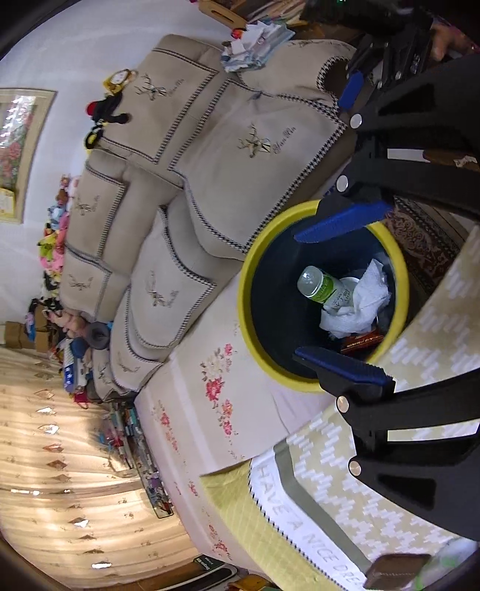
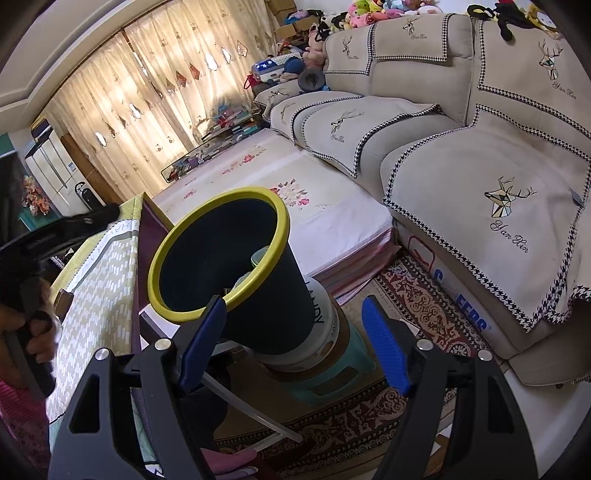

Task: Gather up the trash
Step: 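Lower the small item into the bin and open the left gripper, then move both grippers back over the table items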

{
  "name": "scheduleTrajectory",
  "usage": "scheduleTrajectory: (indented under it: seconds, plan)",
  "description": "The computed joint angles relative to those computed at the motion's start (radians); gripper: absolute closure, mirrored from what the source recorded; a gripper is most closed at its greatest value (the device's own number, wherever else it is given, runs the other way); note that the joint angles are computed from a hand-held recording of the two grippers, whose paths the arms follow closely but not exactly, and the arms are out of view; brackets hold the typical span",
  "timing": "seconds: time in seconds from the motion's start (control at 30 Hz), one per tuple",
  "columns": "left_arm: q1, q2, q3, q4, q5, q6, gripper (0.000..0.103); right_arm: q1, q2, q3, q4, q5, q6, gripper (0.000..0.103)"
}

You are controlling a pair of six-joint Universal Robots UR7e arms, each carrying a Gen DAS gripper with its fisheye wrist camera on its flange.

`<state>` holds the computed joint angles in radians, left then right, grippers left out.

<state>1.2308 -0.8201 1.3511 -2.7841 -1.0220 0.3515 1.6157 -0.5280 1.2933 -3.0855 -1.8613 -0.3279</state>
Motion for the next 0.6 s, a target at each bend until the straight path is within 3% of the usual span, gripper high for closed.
scheduleTrajectory:
  seconds: [0.27, 0.37, 0.6]
  plan:
    - [-0.046, -0.245, 0.307, -0.227, 0.044, -0.015, 0.021, 0.015, 0.009, -0.002, 0.014, 0.008, -0.021, 0.031]
    - [-0.07, -0.34, 0.436, -0.348, 0.105, 0.002, 0.011, 0.025, 0.019, -0.01, 0.031, 0.014, -0.032, 0.031]
    - [-0.125, -0.565, 0.684, -0.558, 0.294, 0.028, 0.007, 0.062, 0.052, -0.03, 0.084, 0.043, -0.073, 0.031]
